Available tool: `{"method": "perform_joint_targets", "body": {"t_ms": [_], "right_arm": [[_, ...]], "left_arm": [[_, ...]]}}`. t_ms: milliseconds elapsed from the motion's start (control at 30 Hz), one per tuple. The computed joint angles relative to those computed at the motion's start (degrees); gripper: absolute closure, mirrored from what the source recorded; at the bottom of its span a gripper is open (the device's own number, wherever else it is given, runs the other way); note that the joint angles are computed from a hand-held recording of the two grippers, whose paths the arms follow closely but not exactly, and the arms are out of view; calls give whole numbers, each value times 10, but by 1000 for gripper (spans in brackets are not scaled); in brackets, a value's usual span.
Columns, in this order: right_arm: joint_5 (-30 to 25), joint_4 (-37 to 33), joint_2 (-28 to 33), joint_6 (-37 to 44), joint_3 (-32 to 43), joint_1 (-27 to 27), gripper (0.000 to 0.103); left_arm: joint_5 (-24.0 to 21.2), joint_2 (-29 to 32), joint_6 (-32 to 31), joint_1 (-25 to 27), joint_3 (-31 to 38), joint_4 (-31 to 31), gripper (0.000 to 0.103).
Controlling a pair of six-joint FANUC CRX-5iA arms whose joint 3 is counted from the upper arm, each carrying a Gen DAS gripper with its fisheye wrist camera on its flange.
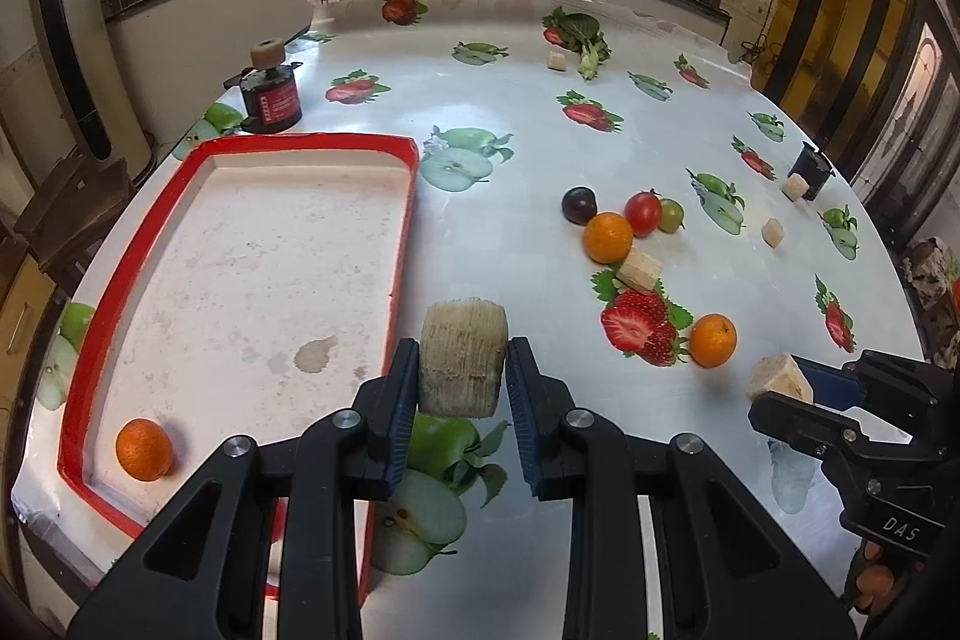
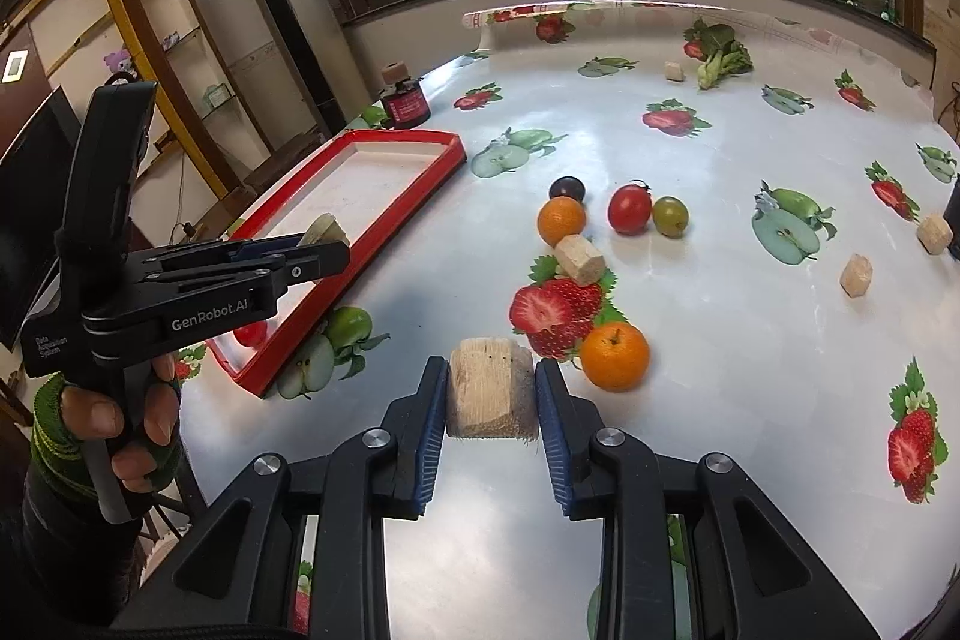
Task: Organize fruits
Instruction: 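Carry both wooden blocks into the red tray and open both grippers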
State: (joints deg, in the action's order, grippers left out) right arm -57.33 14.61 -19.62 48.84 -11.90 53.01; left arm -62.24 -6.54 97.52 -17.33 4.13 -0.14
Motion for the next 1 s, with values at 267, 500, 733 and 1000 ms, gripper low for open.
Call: {"method": "perform_joint_targets", "body": {"t_ms": [267,500,733,1000], "right_arm": [[12,-11,30,16,28,10,73],[22,-21,56,32,54,18,73],[27,-29,79,46,76,25,73],[29,-39,97,59,92,30,73]], "left_arm": [[0,-22,1,26,-17,-2,76],[1,-38,-4,52,-32,4,76],[4,-48,-7,70,-43,8,76],[5,-53,-11,88,-53,15,76]]}}
